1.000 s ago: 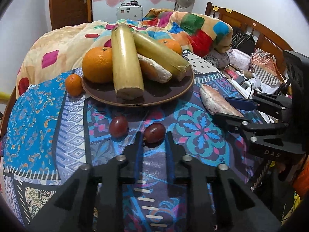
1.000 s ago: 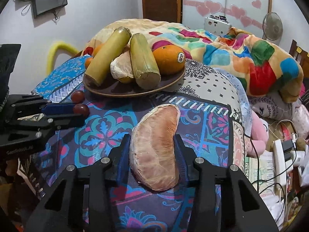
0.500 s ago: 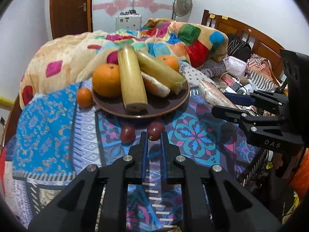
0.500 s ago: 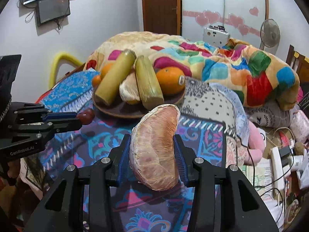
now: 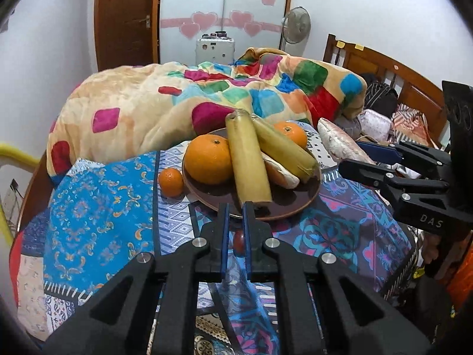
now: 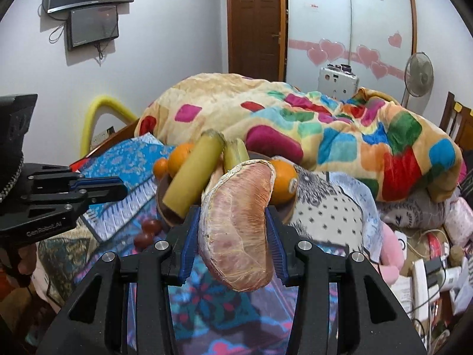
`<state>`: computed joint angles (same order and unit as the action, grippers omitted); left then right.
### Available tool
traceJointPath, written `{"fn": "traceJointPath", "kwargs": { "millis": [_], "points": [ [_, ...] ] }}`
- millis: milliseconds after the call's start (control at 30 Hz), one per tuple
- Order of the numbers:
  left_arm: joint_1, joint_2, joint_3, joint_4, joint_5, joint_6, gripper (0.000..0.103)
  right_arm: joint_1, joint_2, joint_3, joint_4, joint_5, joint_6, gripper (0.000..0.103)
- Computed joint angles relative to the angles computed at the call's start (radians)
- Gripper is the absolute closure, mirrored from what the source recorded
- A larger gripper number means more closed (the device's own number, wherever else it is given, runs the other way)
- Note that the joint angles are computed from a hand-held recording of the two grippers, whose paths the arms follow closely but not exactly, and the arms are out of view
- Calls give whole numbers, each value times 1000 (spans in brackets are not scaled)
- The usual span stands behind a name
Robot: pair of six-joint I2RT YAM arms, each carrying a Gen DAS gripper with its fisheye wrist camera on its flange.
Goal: Organize fruits
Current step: 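Lift the pomelo segment toward the plate with the right tool while the left tool grasps two red fruits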
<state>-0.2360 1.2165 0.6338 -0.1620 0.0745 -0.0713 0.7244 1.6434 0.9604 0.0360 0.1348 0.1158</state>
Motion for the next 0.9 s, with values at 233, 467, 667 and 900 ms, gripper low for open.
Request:
{"fn": "traceJointPath", "kwargs": {
  "millis": [233,467,667,900],
  "points": [
    [7,64,-6,-12,39,2,73,-15,35,9,13,-30,5,63],
    [-19,208,28,29,28,-20,72,-17,28,-7,13,-34,4,63],
    [-51,269,70,27,20,-34,72,-26,28,-11,15,-43,4,63],
    [-36,243,46,35,17,-27,78,-22,24,-9,21,-47,3,63]
  ]
}}
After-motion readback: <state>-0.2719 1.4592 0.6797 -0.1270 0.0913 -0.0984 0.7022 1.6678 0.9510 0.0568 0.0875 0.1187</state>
